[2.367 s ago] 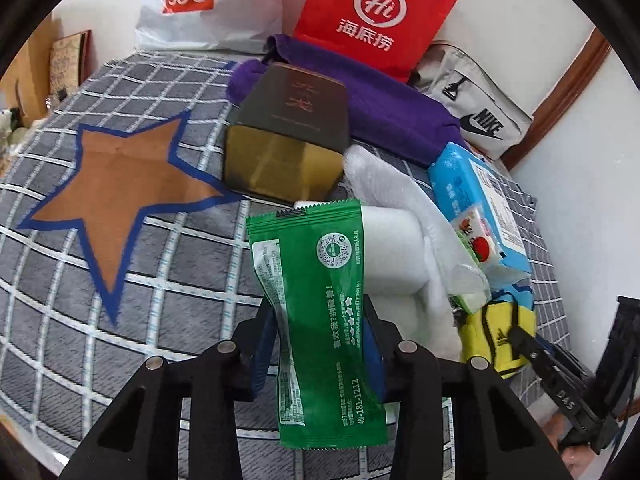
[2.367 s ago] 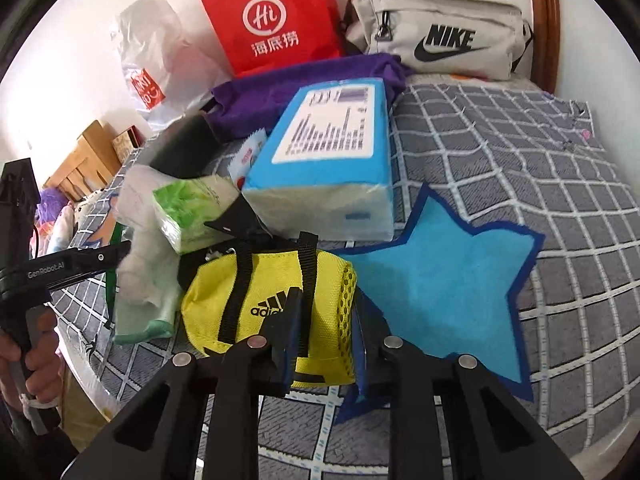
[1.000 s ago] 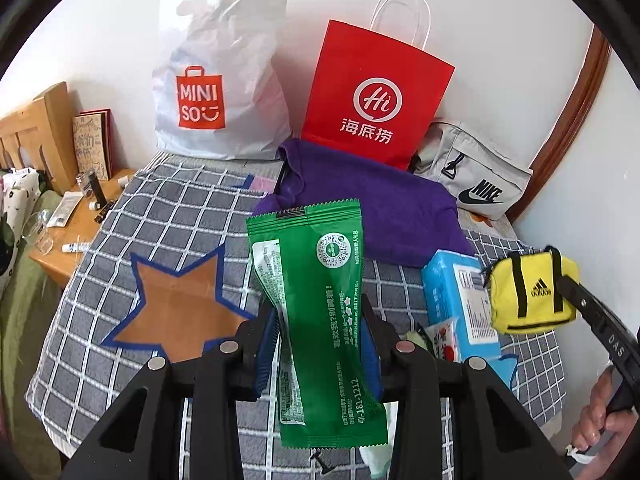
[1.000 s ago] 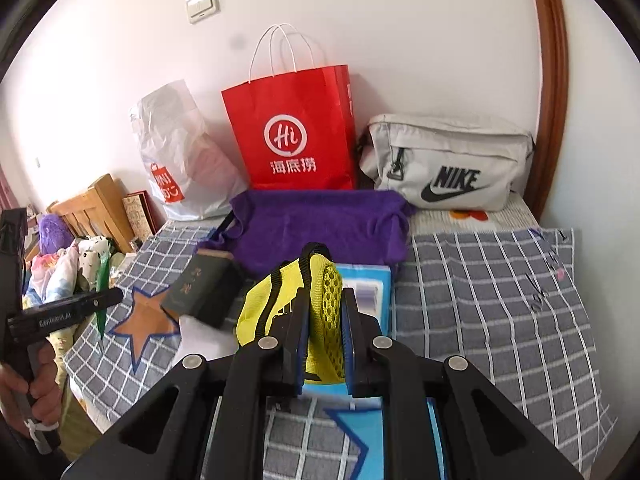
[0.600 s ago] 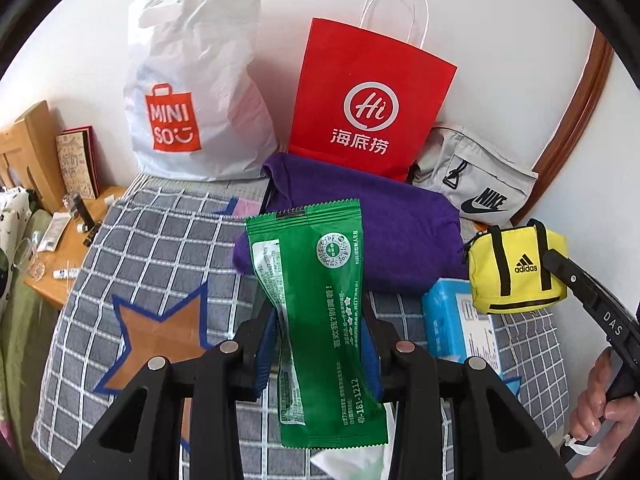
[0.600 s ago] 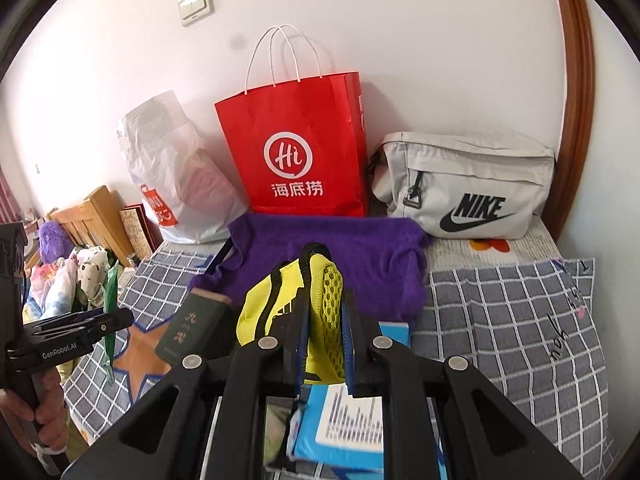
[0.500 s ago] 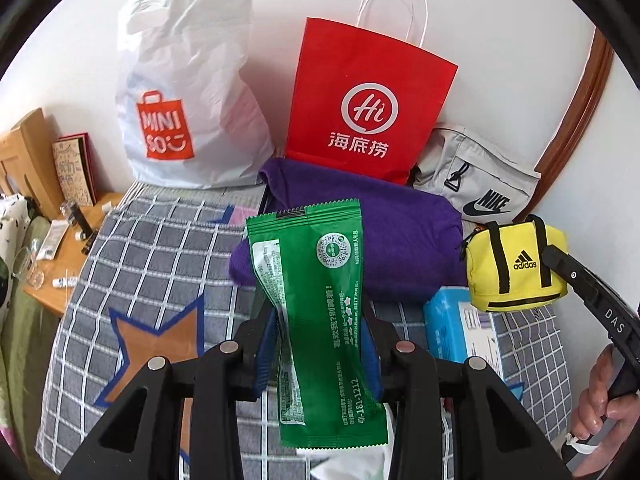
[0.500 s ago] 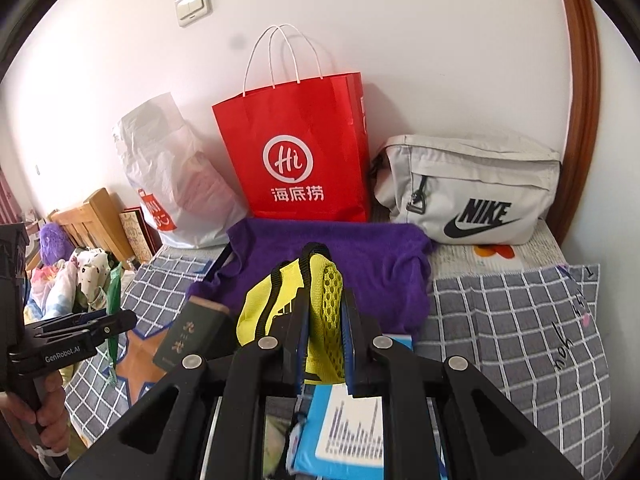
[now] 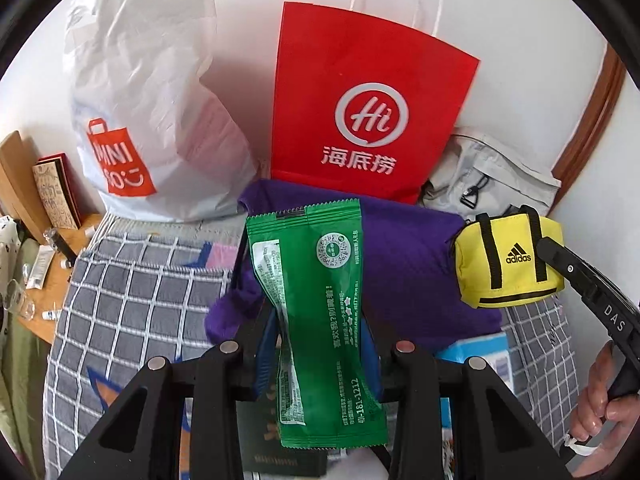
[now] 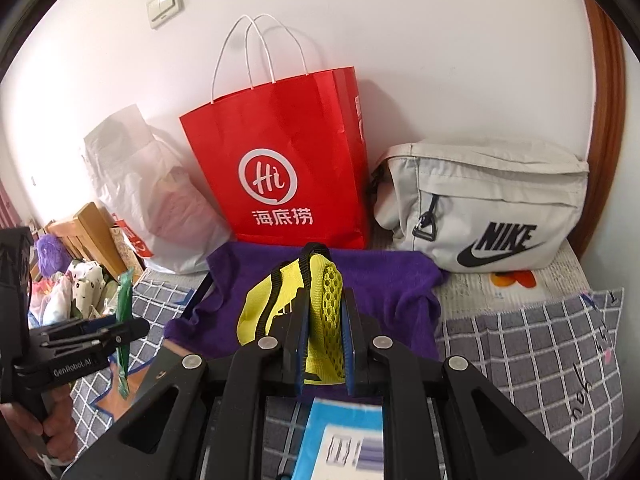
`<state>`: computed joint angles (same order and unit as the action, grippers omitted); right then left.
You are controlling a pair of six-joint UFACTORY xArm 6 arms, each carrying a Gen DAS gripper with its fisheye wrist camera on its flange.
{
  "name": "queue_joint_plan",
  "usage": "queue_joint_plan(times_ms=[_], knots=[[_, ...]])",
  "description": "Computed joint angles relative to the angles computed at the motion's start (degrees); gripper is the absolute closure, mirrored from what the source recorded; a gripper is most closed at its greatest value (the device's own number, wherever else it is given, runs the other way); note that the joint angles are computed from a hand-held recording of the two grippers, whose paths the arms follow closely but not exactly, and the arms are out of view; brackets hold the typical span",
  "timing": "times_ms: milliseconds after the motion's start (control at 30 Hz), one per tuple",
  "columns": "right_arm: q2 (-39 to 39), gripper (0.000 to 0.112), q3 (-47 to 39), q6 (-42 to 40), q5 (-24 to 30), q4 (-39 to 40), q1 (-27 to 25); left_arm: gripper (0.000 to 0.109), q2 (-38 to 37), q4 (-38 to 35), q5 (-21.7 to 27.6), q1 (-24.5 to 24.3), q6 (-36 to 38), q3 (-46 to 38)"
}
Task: Organize soft objects
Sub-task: 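Carry the green packet and yellow pouch with both tools onto the purple towel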
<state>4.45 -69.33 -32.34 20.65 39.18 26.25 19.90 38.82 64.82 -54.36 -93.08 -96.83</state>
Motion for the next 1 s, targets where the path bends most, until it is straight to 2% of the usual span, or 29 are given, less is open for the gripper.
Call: queue_joint_plan(times_ms=[400,567,867,1000], knots=[[14.38,0.097,-14.75,3.89,3.45,-3.49,-1.29,0.074,4.78,-6.49,-4.96,7.08,6.45,-3.98],[19.77,0.097,-20.87,6.67,8.86,-6.33,-2.49,0.074,7.92,-9.26,-5.51,9.34,10.10,-7.22],[26.28,0.097,-27.16,9.53,12.39,-11.47,-2.57,0.074,15.46,-14.33,-6.06,12.57,16.57,-14.33],[28.43,0.097,-29.28,10.41,13.80,-13.35,-2.49,0.074,16.02,-15.43,-8.06,13.74,16.39,-13.30]])
